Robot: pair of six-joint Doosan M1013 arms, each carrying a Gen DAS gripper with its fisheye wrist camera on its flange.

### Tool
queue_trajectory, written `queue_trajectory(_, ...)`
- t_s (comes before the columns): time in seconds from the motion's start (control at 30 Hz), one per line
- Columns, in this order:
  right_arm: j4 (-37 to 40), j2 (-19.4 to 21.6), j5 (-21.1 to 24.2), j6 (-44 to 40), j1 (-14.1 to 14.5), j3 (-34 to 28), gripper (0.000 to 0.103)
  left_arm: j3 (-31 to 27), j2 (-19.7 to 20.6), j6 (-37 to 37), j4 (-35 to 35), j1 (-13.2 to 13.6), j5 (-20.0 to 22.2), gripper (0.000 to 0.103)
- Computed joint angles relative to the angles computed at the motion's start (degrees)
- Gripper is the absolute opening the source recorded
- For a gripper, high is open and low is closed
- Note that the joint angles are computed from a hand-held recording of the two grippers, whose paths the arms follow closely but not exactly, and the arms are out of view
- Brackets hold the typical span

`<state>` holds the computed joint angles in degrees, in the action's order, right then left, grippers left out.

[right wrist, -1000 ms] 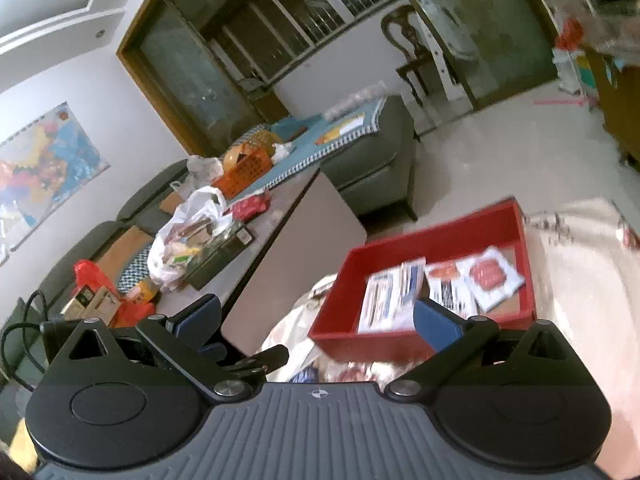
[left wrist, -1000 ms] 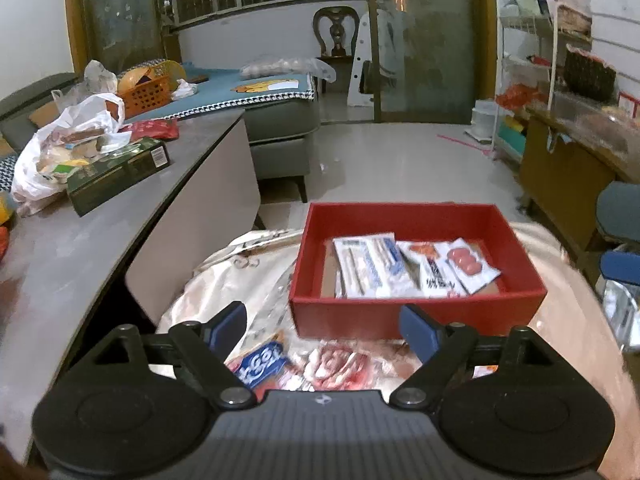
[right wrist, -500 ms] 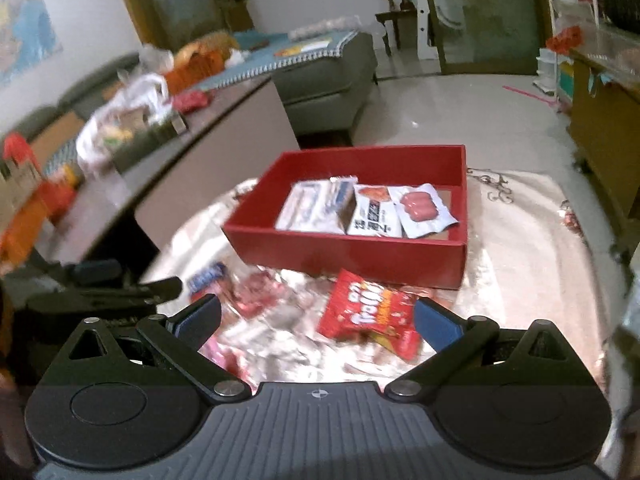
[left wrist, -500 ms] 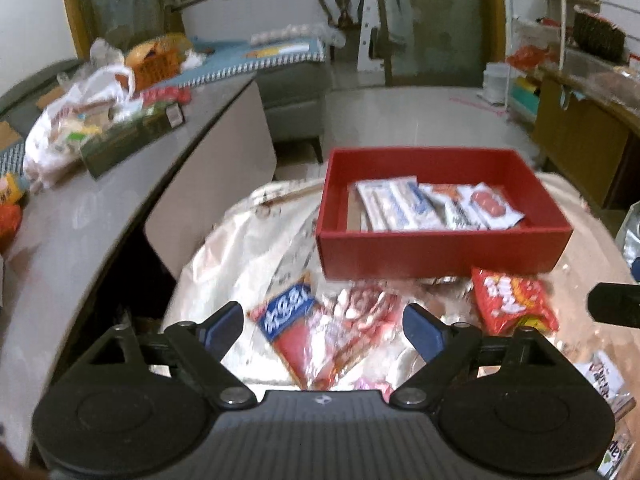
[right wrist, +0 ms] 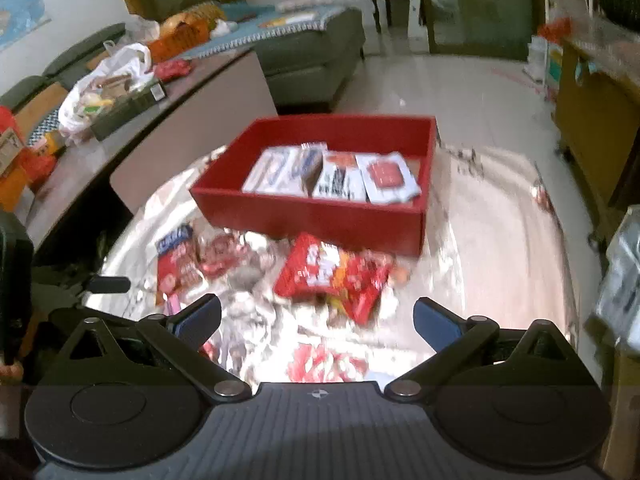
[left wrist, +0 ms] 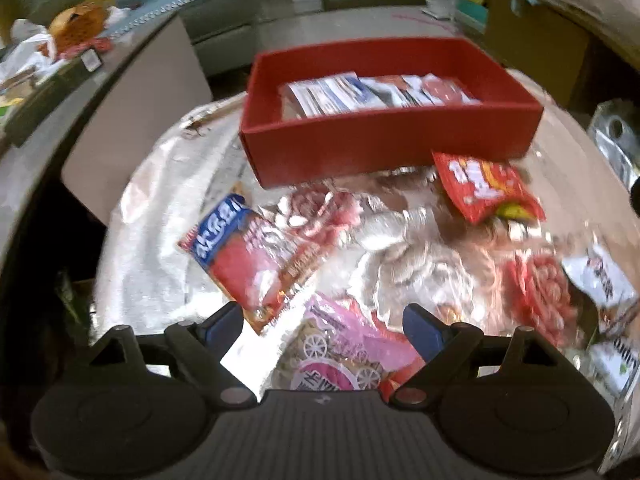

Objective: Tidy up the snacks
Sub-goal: 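Withdraw both open grippers from the red box back over the snack pile, then grasp the pink-label cookie bag with the left gripper while the right grasps the clear stick snack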

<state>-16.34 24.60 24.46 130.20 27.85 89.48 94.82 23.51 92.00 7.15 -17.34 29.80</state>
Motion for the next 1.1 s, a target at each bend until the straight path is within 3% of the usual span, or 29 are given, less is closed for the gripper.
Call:
queue_trajectory(0.23, 8.0, 0.5, 4.4, -7.9, -0.7, 0.5, 0.103, -0.1, 1.3, 5.8, -2.1, 0.6, 2.1, 0.083)
queue_trajectory(0.5, 11.7, 1.9, 8.3, -11.2, -0.9, -0.8, 0.103, -0.3, 1.9, 8.3, -2.3, -0.1, 4.0, 0.084)
queue_trajectory(0.77, 13.8, 5.4, 12.8, -13.3, -0.9, -4.9, 0.103, -0.4, 1.8, 8.0, -4.0, -0.2, 4.7, 0.076)
queue_trajectory(0.9, 17.0, 5.0, 11.4, -14.2, -1.1, -4.7, 0.103, -0.5, 1.7, 8.0, -6.6, 0.5, 5.0, 0.072)
queue_trajectory(1.0, 22.0, 5.9, 10.5, -20.7, -0.3, -5.8, 0.103, -1.0, 1.7, 5.3, -6.2, 0.8, 5.8, 0.067)
queue_trajectory(1.1, 18.7, 8.8, 14.7, -21.5, 1.5, -9.7, 0.101, -1.1, 1.3, 2.0, -5.4, 1.4, 6.0, 0.060)
